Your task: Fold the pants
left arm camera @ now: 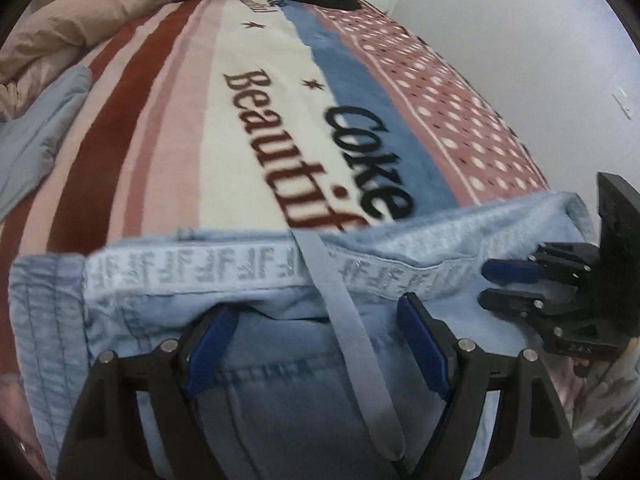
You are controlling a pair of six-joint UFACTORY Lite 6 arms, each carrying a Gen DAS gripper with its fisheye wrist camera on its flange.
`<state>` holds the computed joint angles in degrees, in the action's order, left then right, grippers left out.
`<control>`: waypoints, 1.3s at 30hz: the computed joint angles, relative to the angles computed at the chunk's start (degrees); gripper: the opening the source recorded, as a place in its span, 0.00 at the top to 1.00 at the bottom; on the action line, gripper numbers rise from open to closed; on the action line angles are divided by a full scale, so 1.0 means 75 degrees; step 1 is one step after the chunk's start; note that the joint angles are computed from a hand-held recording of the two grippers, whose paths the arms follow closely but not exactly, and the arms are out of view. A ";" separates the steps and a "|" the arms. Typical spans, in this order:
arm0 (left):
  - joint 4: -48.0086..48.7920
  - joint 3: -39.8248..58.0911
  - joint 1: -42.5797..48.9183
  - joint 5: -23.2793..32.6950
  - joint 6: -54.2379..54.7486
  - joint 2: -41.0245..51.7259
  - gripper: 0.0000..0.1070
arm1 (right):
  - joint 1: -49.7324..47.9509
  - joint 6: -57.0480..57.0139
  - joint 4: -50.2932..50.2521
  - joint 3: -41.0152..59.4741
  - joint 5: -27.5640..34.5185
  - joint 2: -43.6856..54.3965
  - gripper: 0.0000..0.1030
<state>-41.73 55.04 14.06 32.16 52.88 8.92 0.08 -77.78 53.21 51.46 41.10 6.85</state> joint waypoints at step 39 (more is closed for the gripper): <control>0.0977 -0.3332 -0.0424 -0.0531 -0.2092 -0.5469 0.25 | -0.7922 -0.3487 0.0729 0.4576 0.0264 0.3565 0.92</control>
